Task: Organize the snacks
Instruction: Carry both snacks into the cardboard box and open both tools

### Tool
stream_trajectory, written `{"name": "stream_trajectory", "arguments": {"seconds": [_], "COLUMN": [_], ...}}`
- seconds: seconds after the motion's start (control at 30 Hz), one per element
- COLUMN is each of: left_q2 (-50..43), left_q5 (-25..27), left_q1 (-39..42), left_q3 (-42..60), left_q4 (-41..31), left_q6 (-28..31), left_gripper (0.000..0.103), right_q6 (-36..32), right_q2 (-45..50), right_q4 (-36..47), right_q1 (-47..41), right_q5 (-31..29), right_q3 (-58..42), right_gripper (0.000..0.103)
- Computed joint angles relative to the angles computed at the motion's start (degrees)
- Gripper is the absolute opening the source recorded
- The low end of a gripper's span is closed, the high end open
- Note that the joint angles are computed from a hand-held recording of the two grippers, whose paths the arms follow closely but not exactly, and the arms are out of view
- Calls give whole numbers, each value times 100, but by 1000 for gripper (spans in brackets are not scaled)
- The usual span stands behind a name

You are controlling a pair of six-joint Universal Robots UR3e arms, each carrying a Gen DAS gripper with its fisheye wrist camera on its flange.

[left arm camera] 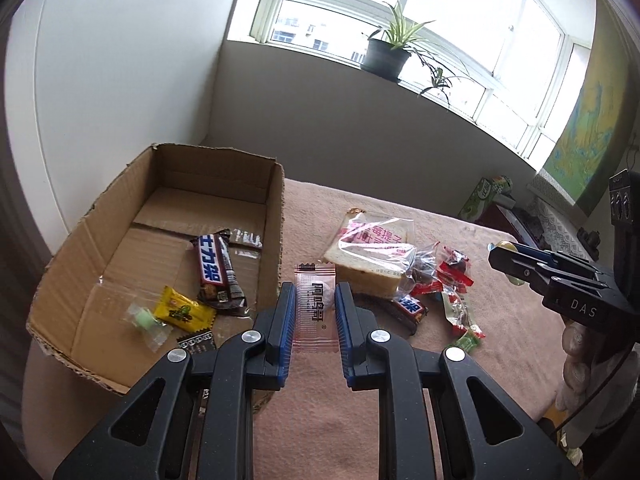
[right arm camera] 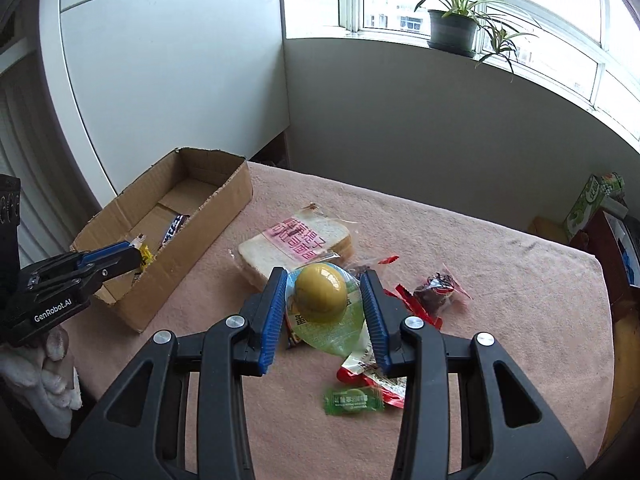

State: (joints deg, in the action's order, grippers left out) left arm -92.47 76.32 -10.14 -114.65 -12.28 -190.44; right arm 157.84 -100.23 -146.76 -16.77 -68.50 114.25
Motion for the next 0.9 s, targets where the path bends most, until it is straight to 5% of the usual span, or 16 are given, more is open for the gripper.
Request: {"name": "stream_trajectory", "arguments": {"seconds": [0.43,0.9], "left_q2": [548,647], "left_q5": [-110,-264], "left_q1": [1106,1453], "left_q3": [-854,-1003], "left_q4": [231,123], "left_q6": [180,272], "left_gripper": [18,18], "right_q6": [870,1309], "right_q2": [2209,3675], "right_q4": [-76,604], "right_q1": [2012,2588], "right_q5": [-781,-747], "right_q3": [-2286,-4124], "right_gripper": [40,41]}}
